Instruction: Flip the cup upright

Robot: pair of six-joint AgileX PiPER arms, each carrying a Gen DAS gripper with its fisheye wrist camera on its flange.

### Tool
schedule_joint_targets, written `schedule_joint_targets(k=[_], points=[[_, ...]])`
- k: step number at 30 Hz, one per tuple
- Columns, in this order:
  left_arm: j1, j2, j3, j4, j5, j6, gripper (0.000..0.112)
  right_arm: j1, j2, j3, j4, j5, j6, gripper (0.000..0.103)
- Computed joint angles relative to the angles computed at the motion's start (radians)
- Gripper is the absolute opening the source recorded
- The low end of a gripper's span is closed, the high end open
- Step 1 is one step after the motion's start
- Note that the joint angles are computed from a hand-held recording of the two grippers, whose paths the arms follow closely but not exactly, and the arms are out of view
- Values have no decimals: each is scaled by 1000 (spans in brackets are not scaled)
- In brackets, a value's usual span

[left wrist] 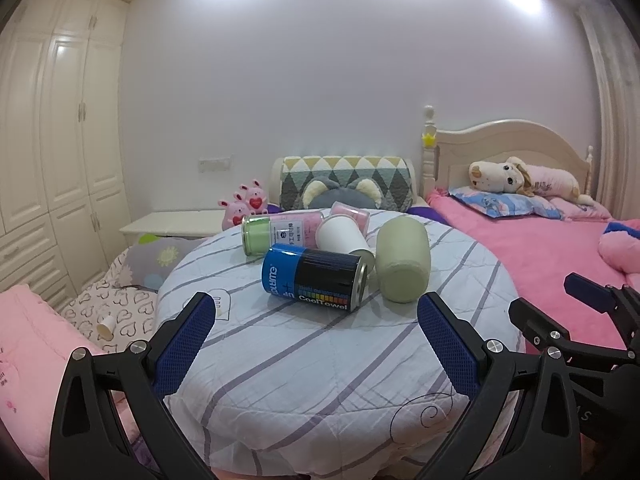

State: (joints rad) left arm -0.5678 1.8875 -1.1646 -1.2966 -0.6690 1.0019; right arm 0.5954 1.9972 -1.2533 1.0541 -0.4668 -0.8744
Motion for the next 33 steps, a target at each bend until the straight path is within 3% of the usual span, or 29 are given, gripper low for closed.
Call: schedule_joint_targets(k=[33], points=[[11, 19, -32, -52, -1, 54, 102, -11, -7, -16, 37, 50, -17, 79]])
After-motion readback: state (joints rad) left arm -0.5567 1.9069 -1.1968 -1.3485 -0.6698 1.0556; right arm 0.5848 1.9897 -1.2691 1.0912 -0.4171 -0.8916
